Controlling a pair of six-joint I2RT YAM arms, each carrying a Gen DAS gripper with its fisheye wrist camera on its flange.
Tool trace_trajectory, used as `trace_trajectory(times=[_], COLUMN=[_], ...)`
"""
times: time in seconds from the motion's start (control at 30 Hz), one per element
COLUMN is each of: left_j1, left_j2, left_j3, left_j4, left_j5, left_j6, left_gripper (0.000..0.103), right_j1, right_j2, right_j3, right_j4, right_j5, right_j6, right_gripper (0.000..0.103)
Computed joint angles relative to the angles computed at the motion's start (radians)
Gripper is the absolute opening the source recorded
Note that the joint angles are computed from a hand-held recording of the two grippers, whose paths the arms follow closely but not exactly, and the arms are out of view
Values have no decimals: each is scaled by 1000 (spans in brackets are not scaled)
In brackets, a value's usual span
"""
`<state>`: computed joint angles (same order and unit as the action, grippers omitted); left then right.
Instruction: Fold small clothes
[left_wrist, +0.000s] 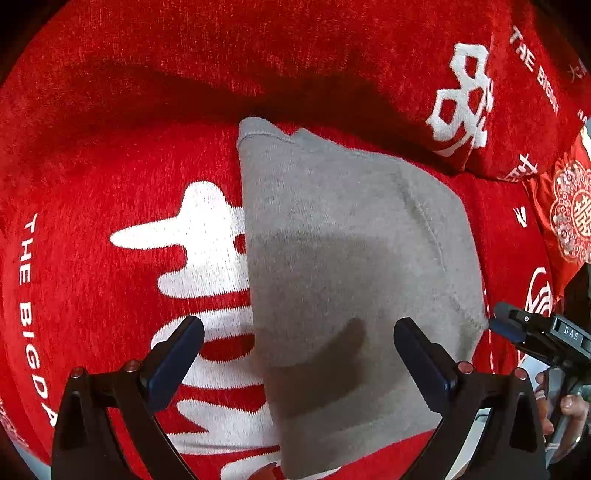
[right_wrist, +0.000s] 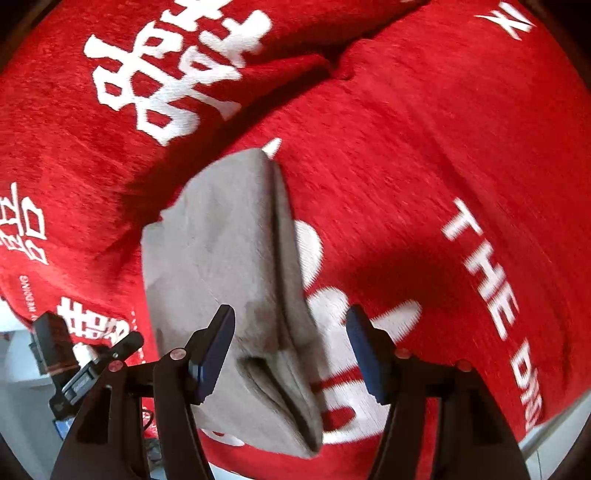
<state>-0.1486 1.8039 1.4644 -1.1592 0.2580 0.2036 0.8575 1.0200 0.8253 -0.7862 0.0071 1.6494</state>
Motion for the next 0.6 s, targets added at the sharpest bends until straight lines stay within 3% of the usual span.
trace_trajectory(times=[0.23,0.4,0.6], left_j1=[40,62,1], left_j2=[155,264,293], left_j3=[115,153,125], left_j4=[-47,-112,-93], left_j5=[53,157,228], left_j6=[-25,39,66], left_gripper=[103,103,103], right_j1=[-165,-242,-304], right_j2=[-13,3,120], right_j3=[-140,-260,-242], right_j4=[231,461,596], right_j5=[-177,-337,-450], right_j6=[-132,-165,-259], right_gripper=[67,67,69])
